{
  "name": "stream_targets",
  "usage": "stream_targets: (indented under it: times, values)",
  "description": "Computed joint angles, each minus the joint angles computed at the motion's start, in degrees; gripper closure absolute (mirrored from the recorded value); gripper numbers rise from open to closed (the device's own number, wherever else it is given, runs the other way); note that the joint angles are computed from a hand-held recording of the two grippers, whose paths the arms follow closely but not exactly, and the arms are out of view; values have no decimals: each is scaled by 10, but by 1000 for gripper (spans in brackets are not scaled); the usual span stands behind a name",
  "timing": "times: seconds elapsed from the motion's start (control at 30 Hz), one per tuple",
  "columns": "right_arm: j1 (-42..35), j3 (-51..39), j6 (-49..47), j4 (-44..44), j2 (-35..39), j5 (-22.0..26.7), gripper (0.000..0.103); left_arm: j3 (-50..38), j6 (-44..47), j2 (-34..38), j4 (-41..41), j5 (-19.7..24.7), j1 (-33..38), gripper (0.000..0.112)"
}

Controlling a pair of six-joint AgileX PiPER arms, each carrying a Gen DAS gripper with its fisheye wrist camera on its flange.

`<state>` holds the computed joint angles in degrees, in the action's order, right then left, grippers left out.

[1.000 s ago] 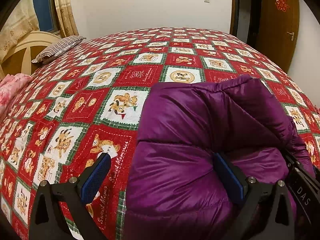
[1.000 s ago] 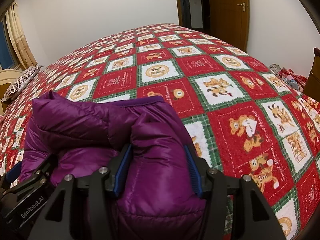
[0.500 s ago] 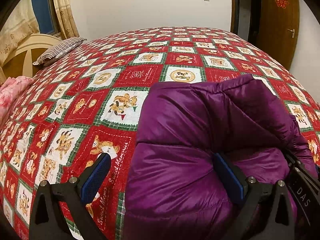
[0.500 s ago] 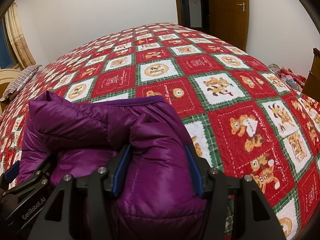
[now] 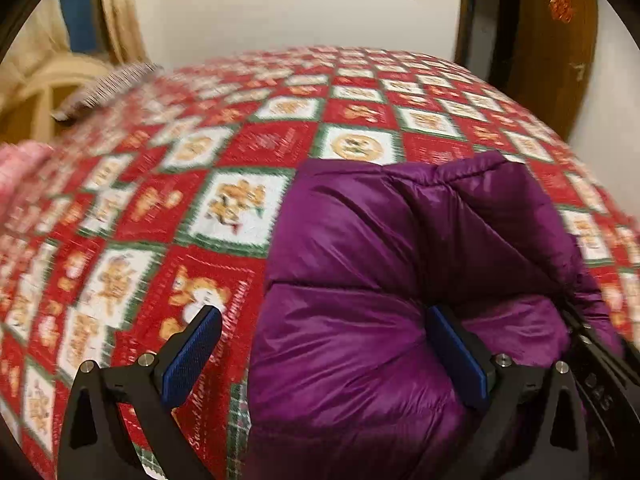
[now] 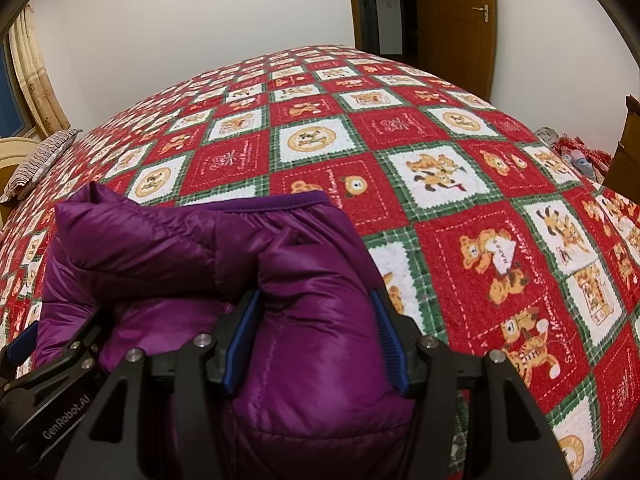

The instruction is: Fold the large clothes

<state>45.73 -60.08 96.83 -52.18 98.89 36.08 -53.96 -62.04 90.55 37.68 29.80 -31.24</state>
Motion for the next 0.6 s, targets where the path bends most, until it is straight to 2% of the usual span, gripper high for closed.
stream_targets:
  times: [0.03, 0.1, 0.13, 0.2, 0.23, 0.3, 0.43, 0.53, 0.6]
  values:
    - [-6, 10, -2, 4, -10, -17, 42, 8, 48, -17, -45, -6, 12, 10]
    - [-16, 35, -27, 34, -43, -41, 34, 40, 78, -77, -67, -1, 13, 10]
    - [-18, 66, -12, 35, -80, -53, 26, 69, 73, -124, -43, 8, 2, 10]
    - [-7, 124, 71, -21, -139, -67, 22, 108, 31, -171, 21, 21, -24, 10]
    - [10, 149, 105, -51, -163, -51, 19, 125, 41, -184, 23, 20, -28, 10]
    - [29, 179, 130, -73, -179, -39, 19, 147, 76, -186, -8, -10, -14, 10]
    - [10, 205, 134, -80, -175, -106, 23, 160, 47, -177, -9, -44, -9, 10]
    - [-10, 213, 122, -81, -177, -142, 29, 164, -25, -162, 67, -42, -40, 10]
    - [-17, 223, 149, -117, -176, -172, 35, 167, -66, -158, 108, -40, -57, 10]
